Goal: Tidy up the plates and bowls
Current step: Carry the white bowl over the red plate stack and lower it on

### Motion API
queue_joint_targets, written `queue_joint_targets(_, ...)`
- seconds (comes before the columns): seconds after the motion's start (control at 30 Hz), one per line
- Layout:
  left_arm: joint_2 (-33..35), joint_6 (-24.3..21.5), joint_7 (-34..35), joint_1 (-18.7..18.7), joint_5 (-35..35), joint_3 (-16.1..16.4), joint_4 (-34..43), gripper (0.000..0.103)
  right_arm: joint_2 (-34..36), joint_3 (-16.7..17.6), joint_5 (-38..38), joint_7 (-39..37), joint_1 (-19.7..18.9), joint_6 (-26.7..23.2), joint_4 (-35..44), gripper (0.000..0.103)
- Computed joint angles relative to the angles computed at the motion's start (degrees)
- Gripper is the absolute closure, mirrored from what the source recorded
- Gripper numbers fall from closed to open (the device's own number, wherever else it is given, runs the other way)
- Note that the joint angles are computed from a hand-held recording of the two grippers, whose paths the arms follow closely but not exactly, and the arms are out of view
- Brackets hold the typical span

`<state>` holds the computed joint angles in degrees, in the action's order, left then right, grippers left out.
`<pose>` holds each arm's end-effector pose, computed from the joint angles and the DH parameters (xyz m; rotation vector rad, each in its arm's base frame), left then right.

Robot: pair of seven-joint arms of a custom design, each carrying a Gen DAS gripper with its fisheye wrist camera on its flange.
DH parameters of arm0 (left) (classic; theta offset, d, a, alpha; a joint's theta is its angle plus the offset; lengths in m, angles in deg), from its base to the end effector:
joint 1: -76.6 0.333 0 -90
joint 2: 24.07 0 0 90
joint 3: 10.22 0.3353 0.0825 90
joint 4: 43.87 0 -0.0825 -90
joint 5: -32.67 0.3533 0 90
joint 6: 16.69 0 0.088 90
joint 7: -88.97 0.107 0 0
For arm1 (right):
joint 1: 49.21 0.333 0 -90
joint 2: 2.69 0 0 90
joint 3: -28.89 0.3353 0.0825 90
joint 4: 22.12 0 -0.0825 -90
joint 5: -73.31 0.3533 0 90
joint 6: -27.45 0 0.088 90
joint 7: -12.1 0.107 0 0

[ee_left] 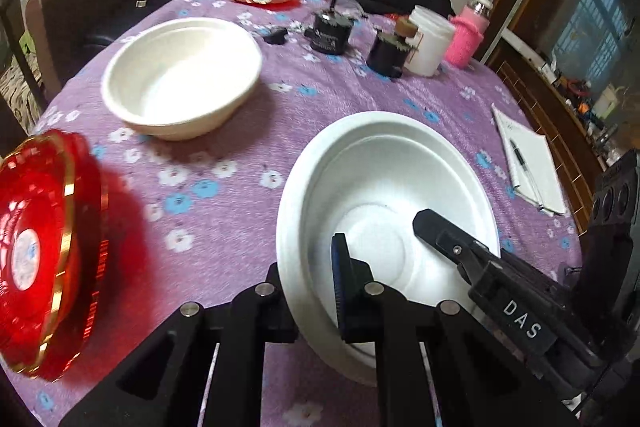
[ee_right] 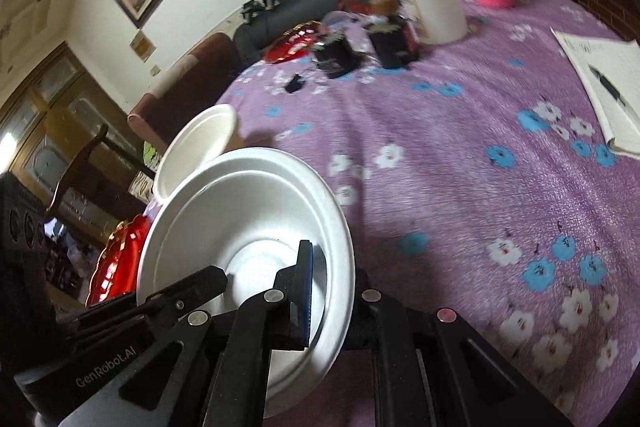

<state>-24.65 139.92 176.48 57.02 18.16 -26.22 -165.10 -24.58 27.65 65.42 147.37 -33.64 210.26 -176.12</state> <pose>0.4596 -0.3176 0.5238 -1.6120 2.3751 -0.9419 0.3913 0.1124 0.4989 -1.2580 1.9009 -0.3371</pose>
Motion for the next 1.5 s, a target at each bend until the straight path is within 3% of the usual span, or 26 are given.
queue_joint_targets(0.17,-5.2,1.3,4.7,0.7,-6.8,1.5,-3.9,0.091,-0.8,5.7,-1.6,2.5,-2.5,-2.9,2.9,0.093)
queue_joint_targets(0.37,-11.4,1.1,12.2,2.0,-15.6,5.2,-7.5,0.091,1.8,8.4,-3.7,3.5,-0.5,-7.5,10.9,0.093)
queue_joint_targets(0.63,-15.6,1.2,12.2,8.2,-13.3,7.6,-9.2,0.091,12.1,9.6,-4.9,1.6,4.6,-11.8,25.8,0.093)
queue_joint_targets(0.83,-13.2,-0.5,11.6,11.6,-12.3,9.5,-7.9,0.091,21.2,9.3,-0.9,-2.6,8.1,-15.6,35.0,0.093)
queue_joint_targets(1.17,-9.4,-2.4,11.4,14.3,-13.0,9.4,-7.5,0.091,26.7,9.7,-2.6,-2.1,9.3,-19.6,38.8,0.093)
queue_joint_targets(1.23,-9.5,-2.5,11.7,14.3,-13.7,9.4,-7.6,0.089,26.9,9.3,-5.0,-0.6,9.8,-20.2,39.2,0.092)
queue_joint_targets(1.27,-9.7,-2.5,11.5,14.4,-13.9,9.4,-7.8,0.081,27.2,9.0,-6.8,0.4,10.1,-20.8,39.5,0.092)
queue_joint_targets(1.3,-9.9,-2.1,11.0,14.6,-13.6,9.3,-8.0,0.066,27.3,8.9,-8.0,1.2,10.4,-21.4,39.8,0.092)
queue_joint_targets(1.37,-10.9,-0.2,11.5,14.4,-14.6,9.4,-9.1,0.056,27.7,8.7,-10.3,2.7,10.7,-22.9,40.5,0.092)
queue_joint_targets(1.5,-12.4,2.0,10.6,14.6,-13.8,9.3,-10.4,0.053,28.1,8.3,-13.0,4.9,11.0,-23.3,40.6,0.092)
